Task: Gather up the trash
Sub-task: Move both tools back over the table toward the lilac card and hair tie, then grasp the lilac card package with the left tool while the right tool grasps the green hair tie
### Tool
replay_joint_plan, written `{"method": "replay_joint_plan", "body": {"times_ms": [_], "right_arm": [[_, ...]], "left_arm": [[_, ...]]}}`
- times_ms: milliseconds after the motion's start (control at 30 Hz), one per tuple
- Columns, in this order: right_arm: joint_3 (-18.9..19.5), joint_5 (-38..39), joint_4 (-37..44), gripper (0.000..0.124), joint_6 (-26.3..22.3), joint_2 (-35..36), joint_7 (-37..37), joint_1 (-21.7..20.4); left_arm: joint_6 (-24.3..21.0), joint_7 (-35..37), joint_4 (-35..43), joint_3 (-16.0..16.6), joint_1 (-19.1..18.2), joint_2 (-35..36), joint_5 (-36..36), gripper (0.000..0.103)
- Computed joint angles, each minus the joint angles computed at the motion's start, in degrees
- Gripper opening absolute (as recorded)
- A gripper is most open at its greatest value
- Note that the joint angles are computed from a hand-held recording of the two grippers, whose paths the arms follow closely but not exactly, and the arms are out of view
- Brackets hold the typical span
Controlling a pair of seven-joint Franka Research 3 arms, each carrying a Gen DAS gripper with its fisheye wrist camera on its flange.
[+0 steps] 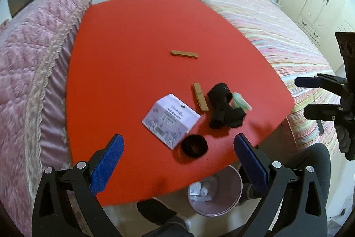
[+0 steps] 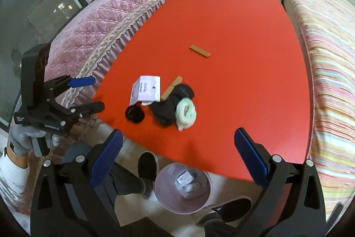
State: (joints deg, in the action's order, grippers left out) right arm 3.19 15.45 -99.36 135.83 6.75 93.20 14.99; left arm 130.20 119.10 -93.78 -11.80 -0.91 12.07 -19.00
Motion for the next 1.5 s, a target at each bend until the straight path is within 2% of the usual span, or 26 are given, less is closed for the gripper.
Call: {"method": "replay_joint_plan", "body": {"times_ms": [233, 400, 633, 967, 1367, 1433, 1500], "right_arm": [[-0.6, 1.9, 10.6, 0.096, -8.5, 8.8, 2.4, -1.3], [-0.3, 5.0, 13.4, 0.086, -10.9, 12.0, 2.9, -2.4], [0.0, 6.8, 15.9, 0.077, -12.6, 14.6, 3.2, -2.8], [0.3, 7.5, 18.0, 0.070, -13.8, 16.8, 3.1, -2.7], [0.6, 8.4, 19.1, 0.045, -15.3, 17.6, 3.6, -2.8], [0.7, 8.8, 19.3, 0.039, -15.5, 17.8, 3.3, -2.9], [0.7, 8.7, 19.5, 0.033, -15.5, 17.9, 3.3, -2.8]], "left_arm": [[-8.6, -0.7, 12.2, -0.9, -0.5, 9.2, 4.2, 0.095], [-14.3, -0.8, 19.6, -1.8, -0.8, 14.6, 6.1, 0.095], [-18.2, -1.5, 25.5, -1.9, -1.7, 19.2, 9.3, 0.095], [-18.4, -0.9, 26.1, -2.2, -1.9, 20.8, 10.6, 0.095], [-17.2, -0.4, 25.4, -2.3, -1.7, 20.9, 11.0, 0.094], [-16.4, -0.2, 24.7, -2.3, -1.6, 20.6, 11.0, 0.092], [-15.7, -0.2, 24.3, -2.2, -1.6, 20.3, 11.1, 0.081]]}}
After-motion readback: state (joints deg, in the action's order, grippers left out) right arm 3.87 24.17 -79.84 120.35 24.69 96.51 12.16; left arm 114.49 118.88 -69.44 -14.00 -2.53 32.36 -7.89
